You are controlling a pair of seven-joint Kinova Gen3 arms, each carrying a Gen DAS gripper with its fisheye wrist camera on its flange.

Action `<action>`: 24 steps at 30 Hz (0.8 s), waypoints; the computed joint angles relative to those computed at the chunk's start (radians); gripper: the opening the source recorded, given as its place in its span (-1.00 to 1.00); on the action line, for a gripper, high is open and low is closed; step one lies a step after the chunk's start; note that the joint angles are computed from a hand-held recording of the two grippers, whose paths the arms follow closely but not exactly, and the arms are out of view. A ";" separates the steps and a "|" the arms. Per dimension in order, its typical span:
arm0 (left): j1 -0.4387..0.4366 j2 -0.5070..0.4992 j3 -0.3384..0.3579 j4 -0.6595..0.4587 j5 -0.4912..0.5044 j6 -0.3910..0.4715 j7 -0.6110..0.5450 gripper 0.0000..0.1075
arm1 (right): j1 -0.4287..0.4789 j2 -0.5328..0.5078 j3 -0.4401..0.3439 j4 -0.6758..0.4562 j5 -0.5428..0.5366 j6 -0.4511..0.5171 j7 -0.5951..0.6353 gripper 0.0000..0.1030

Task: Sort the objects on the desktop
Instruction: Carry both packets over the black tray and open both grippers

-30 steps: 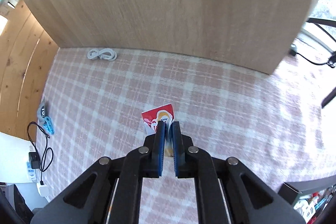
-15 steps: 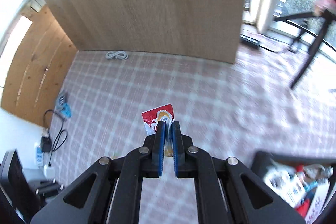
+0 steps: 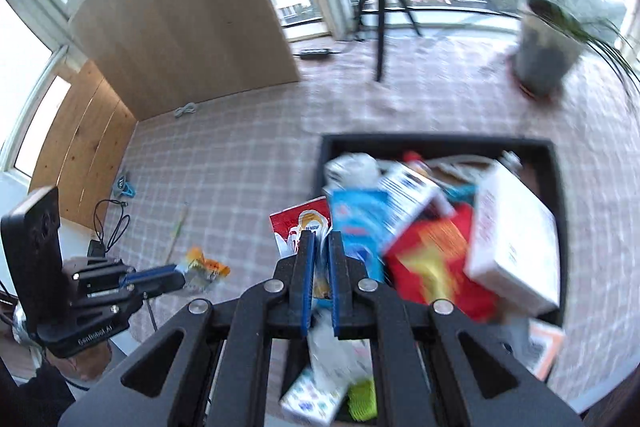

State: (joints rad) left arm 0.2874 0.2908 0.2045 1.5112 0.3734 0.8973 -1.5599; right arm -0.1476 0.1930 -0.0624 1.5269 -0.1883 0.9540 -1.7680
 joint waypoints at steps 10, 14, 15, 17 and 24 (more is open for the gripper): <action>0.184 0.159 0.052 -0.251 -0.073 0.084 0.028 -0.97 | 0.087 -0.202 0.062 0.283 0.004 -0.001 -0.042 -0.86; 0.242 0.196 0.048 -0.314 -0.104 0.100 0.054 -0.97 | 0.105 -0.230 0.072 0.316 0.012 0.006 -0.043 -0.86; 0.257 0.203 0.044 -0.328 -0.115 0.105 0.062 -0.96 | 0.108 -0.235 0.073 0.320 0.015 0.008 -0.045 -0.86; 0.278 0.217 0.040 -0.352 -0.132 0.111 0.072 -0.90 | 0.112 -0.237 0.076 0.319 0.015 0.017 -0.036 -0.85; 0.290 0.190 0.018 -0.315 -0.173 0.069 0.128 -0.33 | 0.107 -0.251 0.065 0.312 0.067 0.013 -0.104 -0.28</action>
State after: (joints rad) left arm 0.5773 0.4809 0.2224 1.1960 0.2002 0.9660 -1.4315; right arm -0.0404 -0.0578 0.0025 1.8389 -0.1212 0.9673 -1.8719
